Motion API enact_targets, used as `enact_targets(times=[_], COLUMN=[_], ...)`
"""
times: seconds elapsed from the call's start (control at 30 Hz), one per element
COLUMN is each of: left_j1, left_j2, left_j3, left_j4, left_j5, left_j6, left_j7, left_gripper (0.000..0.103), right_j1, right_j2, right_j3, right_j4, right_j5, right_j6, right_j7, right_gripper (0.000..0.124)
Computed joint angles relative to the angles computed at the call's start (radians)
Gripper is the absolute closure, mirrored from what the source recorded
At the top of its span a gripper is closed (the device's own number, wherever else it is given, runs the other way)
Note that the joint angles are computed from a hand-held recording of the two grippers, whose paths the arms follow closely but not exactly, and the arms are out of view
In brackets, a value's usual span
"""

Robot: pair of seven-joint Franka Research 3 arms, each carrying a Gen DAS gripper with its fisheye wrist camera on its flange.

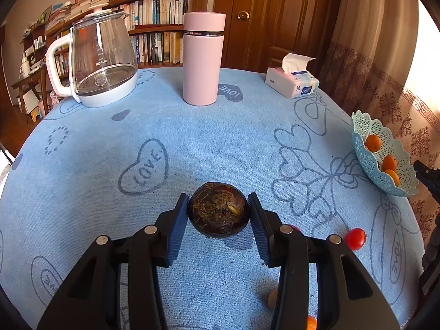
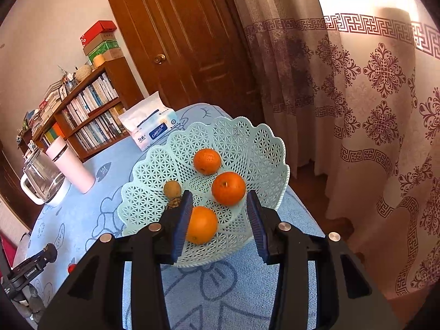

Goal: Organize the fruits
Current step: 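Lower the orange into the basket and open the right tool, then carry the dark brown fruit toward the basket with the left tool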

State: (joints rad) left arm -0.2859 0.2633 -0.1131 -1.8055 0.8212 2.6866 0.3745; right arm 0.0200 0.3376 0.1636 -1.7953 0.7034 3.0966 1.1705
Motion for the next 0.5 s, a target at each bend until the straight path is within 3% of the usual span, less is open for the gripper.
enact_targets(times=[0.2,0.33,0.43,0.5], left_j1=[0.000,-0.002,-0.005,-0.007], left_j2=[-0.001,-0.001,-0.003,-0.003], left_j3=[0.001,0.002,0.002,0.003], left_j4=[0.000,0.001,0.001,0.001], left_j5=[0.001,0.008,0.017,0.023], left_j6=[0.001,0.003,0.001,0.000], left_j7=[-0.001,-0.006,-0.013,-0.018], left_gripper=[0.059,0.059,0.059,0.059], right_j1=[-0.016,0.006,-0.074,-0.093], right_j2=[0.002,0.003,0.008,0.012], right_j3=[0.023,-0.004,0.082,0.100], right_j4=[-0.010,-0.025,-0.027,-0.022], right_j5=[0.031,0.002,0.005,-0.002], right_j6=[0.066,0.126,0.139,0.123], right_j7=[0.011,0.086,0.092,0.101], right_gripper=[0.053,0.031,0.025,0.024])
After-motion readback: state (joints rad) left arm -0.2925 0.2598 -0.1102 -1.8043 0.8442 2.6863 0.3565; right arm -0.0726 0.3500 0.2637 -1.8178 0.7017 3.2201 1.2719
